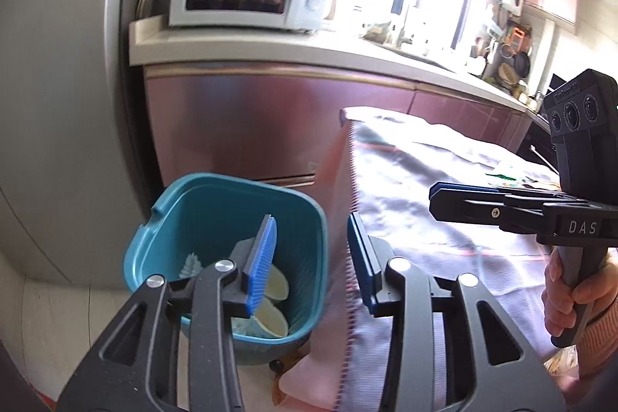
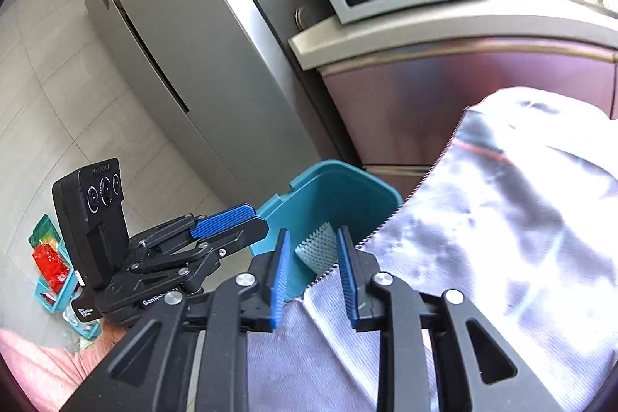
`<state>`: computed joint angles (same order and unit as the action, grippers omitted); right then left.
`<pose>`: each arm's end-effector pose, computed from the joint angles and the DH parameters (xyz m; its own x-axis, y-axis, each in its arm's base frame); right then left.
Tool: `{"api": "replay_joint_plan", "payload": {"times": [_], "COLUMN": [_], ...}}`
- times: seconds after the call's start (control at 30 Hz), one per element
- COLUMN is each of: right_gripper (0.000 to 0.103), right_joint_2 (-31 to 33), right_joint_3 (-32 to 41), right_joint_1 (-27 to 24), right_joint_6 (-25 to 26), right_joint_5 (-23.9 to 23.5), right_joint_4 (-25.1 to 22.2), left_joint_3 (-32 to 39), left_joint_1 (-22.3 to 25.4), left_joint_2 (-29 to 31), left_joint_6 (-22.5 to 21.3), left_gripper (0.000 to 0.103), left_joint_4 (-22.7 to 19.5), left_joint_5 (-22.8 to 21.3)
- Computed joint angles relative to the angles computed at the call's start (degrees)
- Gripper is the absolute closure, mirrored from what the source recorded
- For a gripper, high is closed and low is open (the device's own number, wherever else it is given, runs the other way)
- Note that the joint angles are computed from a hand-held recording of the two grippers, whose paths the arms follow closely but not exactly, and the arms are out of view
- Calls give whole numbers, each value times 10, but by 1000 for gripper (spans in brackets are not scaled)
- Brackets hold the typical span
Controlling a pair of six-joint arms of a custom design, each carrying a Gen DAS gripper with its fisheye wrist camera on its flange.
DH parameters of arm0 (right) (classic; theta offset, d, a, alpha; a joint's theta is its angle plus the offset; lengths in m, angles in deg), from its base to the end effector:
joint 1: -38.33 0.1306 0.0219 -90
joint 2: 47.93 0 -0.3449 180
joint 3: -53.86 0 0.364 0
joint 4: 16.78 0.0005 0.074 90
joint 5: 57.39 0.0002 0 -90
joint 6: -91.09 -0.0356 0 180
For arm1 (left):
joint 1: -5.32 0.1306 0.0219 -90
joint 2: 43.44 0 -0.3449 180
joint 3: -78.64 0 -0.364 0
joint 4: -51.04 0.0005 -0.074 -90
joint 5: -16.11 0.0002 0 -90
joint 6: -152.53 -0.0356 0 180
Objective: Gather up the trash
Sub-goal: 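Move both open tools back over the table, then lower both tools toward the gold wrapper and foam net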
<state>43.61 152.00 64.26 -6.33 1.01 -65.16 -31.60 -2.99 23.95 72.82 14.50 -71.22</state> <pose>0.4151 0.2220 0.4476 -0.6877 -0.2120 -0.6944 -0.6404 0.6278 0.4425 0.3396 -0.0518 0.4023 -0.5794 -0.0957 -0.8094 0.0803 0.9815 -0.1735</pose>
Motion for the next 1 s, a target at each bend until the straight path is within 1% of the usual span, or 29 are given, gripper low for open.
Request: {"api": "replay_joint_plan", "payload": {"times": [0.13, 0.2, 0.27, 0.33, 0.37, 0.43, 0.5, 0.57, 0.67, 0.77, 1.0], "right_gripper": [73, 71, 68, 62, 62, 59, 57, 57, 57, 57, 56], "right_joint_2": [-56, -75, -95, -117, -129, -151, -180, -203, -231, -256, -294], "right_joint_3": [-47, -63, -77, -97, -107, -124, -148, -167, -189, -210, -258], "right_joint_1": [-22, -27, -36, -45, -50, -60, -79, -101, -132, -172, -261], "right_joint_6": [6, 3, 7, 11, 15, 21, 25, 28, 25, 20, 0], "right_joint_5": [16, 28, 41, 51, 57, 66, 66, 66, 77, 80, 81], "right_joint_4": [20, 28, 31, 40, 43, 47, 49, 46, 38, 28, 15], "left_joint_3": [10, 15, 22, 28, 31, 36, 40, 47, 53, 66, 104], "left_joint_1": [-46, -68, -89, -106, -115, -132, -150, -163, -182, -200, -240], "left_joint_2": [-7, -8, -4, -1, 1, 7, 14, 25, 40, 62, 122], "left_joint_6": [-2, 0, 2, 7, 9, 13, 14, 13, 11, 7, -2], "left_gripper": [51, 49, 45, 42, 41, 32, 28, 28, 28, 28, 28], "left_joint_4": [5, 7, 8, 7, 8, 11, 14, 17, 22, 27, 29], "left_joint_5": [-28, -40, -50, -55, -58, -63, -71, -69, -60, -51, -30]}}
